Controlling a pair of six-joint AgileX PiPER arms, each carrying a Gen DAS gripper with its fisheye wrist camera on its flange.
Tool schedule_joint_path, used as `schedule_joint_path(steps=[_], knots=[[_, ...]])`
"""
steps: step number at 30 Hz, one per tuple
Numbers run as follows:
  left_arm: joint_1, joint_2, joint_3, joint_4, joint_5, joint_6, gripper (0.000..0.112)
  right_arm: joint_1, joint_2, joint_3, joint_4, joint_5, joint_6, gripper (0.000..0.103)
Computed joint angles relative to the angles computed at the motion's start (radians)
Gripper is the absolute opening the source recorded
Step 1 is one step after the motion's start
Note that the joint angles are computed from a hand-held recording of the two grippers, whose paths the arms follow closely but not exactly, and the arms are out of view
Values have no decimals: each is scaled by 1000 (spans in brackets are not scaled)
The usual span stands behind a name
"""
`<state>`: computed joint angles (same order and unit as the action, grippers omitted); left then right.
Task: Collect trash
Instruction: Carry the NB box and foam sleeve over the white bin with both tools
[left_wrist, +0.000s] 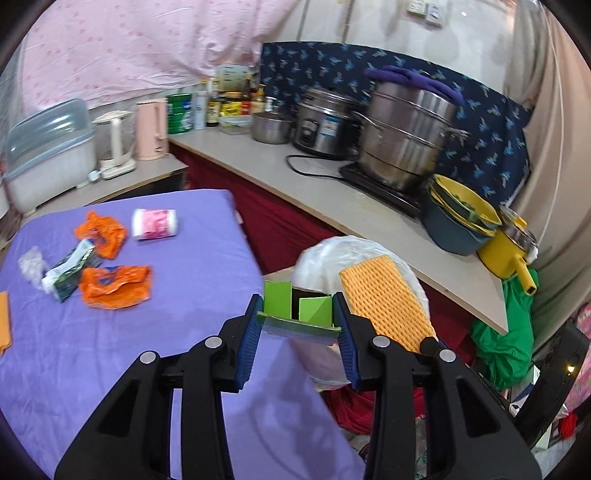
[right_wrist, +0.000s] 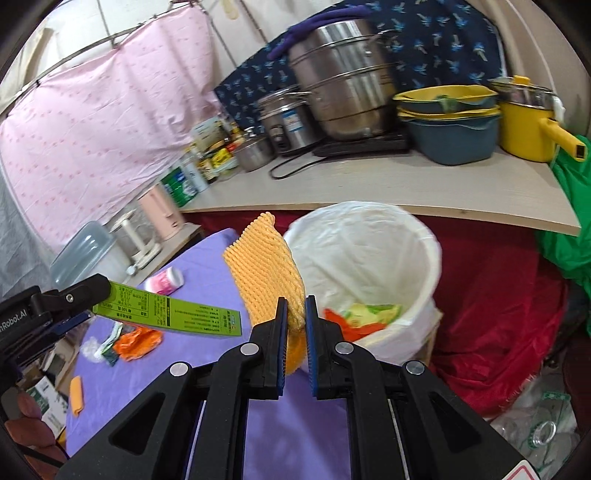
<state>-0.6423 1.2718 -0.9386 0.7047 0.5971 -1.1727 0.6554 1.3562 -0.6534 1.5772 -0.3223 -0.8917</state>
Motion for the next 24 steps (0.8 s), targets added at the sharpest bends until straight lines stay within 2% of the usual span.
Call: schedule_joint_path(steps=[5,12,16,24], knots=[[-28,146,-90,4,-82,34,37,-89,-13,46,-72,36,67,9],[-26,283,-144,8,-199,78,37,-201,15,92,-333,92,324,9],[17,343,-159,-116,-271,199,37,-246,36,98,-452,107,441,9],[61,442,-237,-284,-313,362,37,-302,93,77,-609,120,589,9]])
